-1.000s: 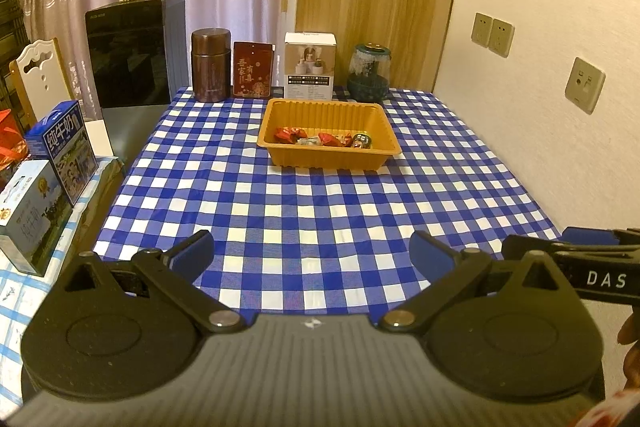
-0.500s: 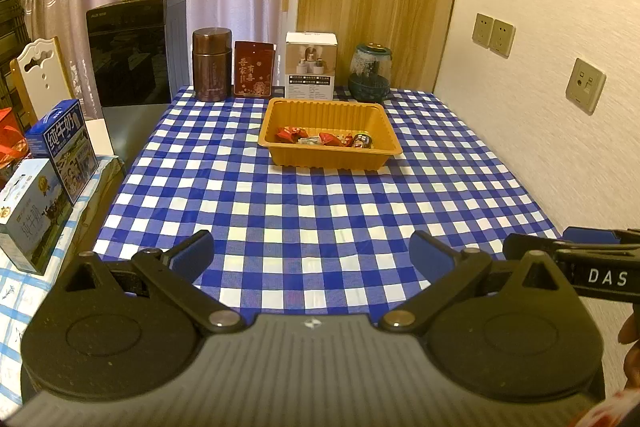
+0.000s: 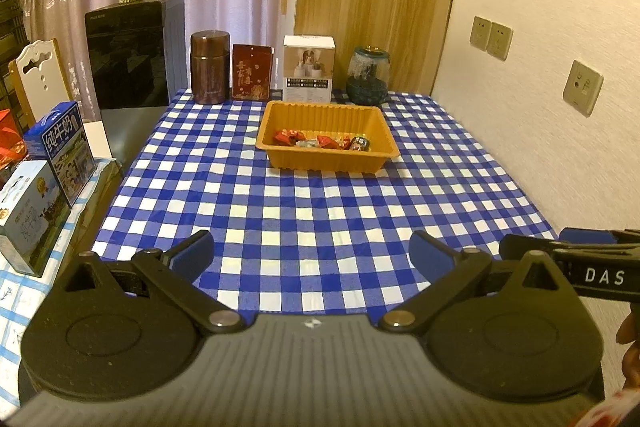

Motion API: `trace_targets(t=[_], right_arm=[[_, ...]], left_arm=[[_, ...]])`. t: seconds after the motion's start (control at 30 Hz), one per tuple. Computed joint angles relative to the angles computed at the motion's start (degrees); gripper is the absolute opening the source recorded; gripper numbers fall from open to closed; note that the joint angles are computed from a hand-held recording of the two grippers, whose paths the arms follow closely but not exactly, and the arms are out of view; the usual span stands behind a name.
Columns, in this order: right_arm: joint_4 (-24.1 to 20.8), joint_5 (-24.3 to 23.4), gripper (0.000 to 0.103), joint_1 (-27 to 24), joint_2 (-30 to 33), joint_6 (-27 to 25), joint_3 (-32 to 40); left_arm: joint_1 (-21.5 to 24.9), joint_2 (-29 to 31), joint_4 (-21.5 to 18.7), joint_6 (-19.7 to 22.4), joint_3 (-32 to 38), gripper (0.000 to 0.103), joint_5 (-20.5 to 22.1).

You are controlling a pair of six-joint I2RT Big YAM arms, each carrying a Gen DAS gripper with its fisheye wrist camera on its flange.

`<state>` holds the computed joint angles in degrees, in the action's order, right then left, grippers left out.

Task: Organize snacks

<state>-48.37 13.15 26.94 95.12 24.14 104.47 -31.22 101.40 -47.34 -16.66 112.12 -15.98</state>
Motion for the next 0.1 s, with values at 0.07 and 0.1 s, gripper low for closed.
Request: trace_targets(t=[0.07,0.1], right_arm=[[-0.07,0.09,0.084,0.04,0.07,0.11,0.19],[-0.04,0.03,0.084,0.02,0.06,0.10,0.17]], left_arm=[[-0.07,-0.01,0.34,0.19,-0.18,0.103,-0.35],[-0.04,-0.04,0.44,0.16,-0.28,0.103,-0.22]])
